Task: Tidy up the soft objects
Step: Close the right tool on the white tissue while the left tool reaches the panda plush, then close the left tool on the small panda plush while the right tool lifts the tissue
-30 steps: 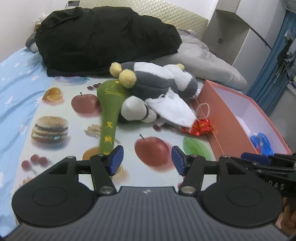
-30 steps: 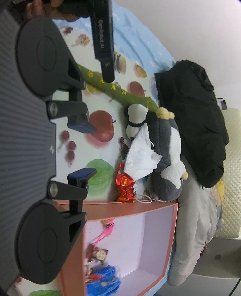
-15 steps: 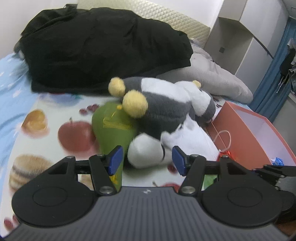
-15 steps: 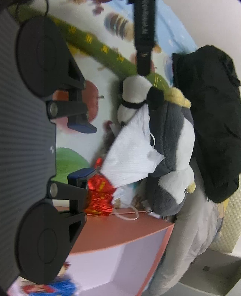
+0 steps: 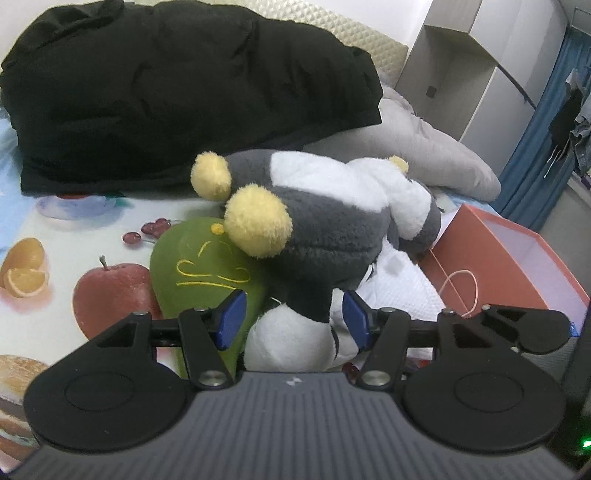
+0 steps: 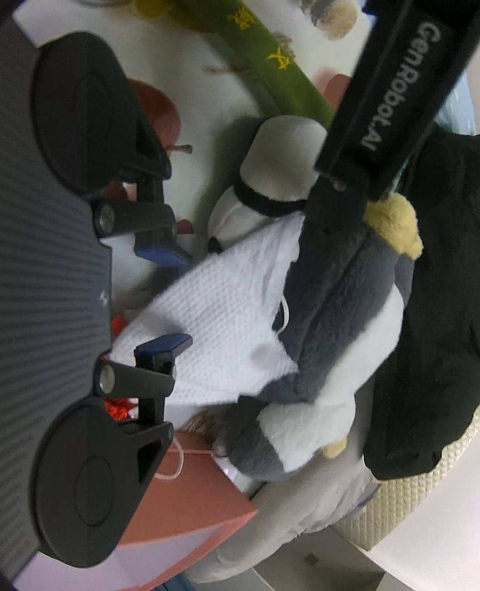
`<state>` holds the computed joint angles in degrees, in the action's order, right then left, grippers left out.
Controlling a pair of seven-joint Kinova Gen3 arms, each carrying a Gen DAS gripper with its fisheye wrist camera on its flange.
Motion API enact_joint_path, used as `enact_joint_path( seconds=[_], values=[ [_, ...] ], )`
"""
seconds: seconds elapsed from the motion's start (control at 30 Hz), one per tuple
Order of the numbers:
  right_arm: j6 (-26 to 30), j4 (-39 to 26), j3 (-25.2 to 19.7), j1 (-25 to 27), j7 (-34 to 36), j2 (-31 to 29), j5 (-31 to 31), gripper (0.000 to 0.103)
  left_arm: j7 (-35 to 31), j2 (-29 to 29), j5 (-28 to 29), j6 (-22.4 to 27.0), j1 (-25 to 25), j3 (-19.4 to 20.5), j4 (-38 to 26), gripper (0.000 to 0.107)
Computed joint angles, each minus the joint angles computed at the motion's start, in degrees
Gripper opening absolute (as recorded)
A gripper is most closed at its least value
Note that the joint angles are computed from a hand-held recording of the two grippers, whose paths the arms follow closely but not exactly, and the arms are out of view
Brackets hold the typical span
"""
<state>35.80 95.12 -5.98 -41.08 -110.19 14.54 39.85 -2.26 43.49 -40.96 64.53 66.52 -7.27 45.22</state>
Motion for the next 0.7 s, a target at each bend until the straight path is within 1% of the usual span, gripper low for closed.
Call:
enact_joint_path(
  seconds=[0.07, 0.1, 0.13, 0.17, 0.2, 0.23, 0.3, 0.43, 0.6, 0.7],
  values=[
    [-0.5, 0.2, 0.3, -0.5, -0.6, 0.5, 1.3, 0.041, 0.3, -0.2, 0.0, -0.6, 0.0, 0.0, 0.6, 0.060],
    [-0.8, 0.2, 0.3, -0.4, -0.3, 0.6, 1.3, 0.038, 0.5, -0.3, 0.0, -0.7, 0.0, 0.0, 0.9, 0.056],
    [-0.7, 0.0, 0.0, -0.1, 0.6, 0.5, 0.6, 0.034, 0.7, -0.5, 0.2, -1.0, -0.2, 0.2, 1.2, 0.051],
    [-0.6, -0.3, -0.4, 0.4, 1.9, 0.5, -0.5, 0.023, 1.1, -0.8, 0.3, -1.6, -0.2, 0.3, 1.8, 0.049],
    [-0.3, -0.7, -0.8, 0.9, 3.4, 0.4, -2.1, 0.014, 1.7, -1.2, 0.3, -2.2, -0.2, 0.2, 2.4, 0.046],
    [-0.2, -0.9, -1.1, 1.3, 4.3, 0.2, -3.2, 0.012, 2.0, -1.4, 0.1, -2.4, -0.1, 0.2, 2.8, 0.044],
    [-0.4, -0.3, -0.5, 0.5, 3.6, -0.4, -2.5, 0.007, 2.2, -1.5, 0.1, -1.9, 0.1, 0.4, 2.6, 0.041],
    [0.6, 0.2, -0.6, -0.3, 1.4, -2.6, -1.4, 0.006, 2.9, -1.3, 0.0, 1.1, 1.3, 0.5, 0.6, 0.037],
    [1.9, 1.6, -2.4, 0.2, -1.0, -6.7, 0.1, 0.006, 5.1, -0.5, -0.8, 7.0, 4.0, -0.1, -3.3, 0.036],
    [2.7, 3.1, -4.2, 1.0, -2.1, -9.7, 0.7, 0.006, 3.7, 1.5, -1.3, 12.8, 5.9, -0.3, -8.7, 0.036]
  ],
)
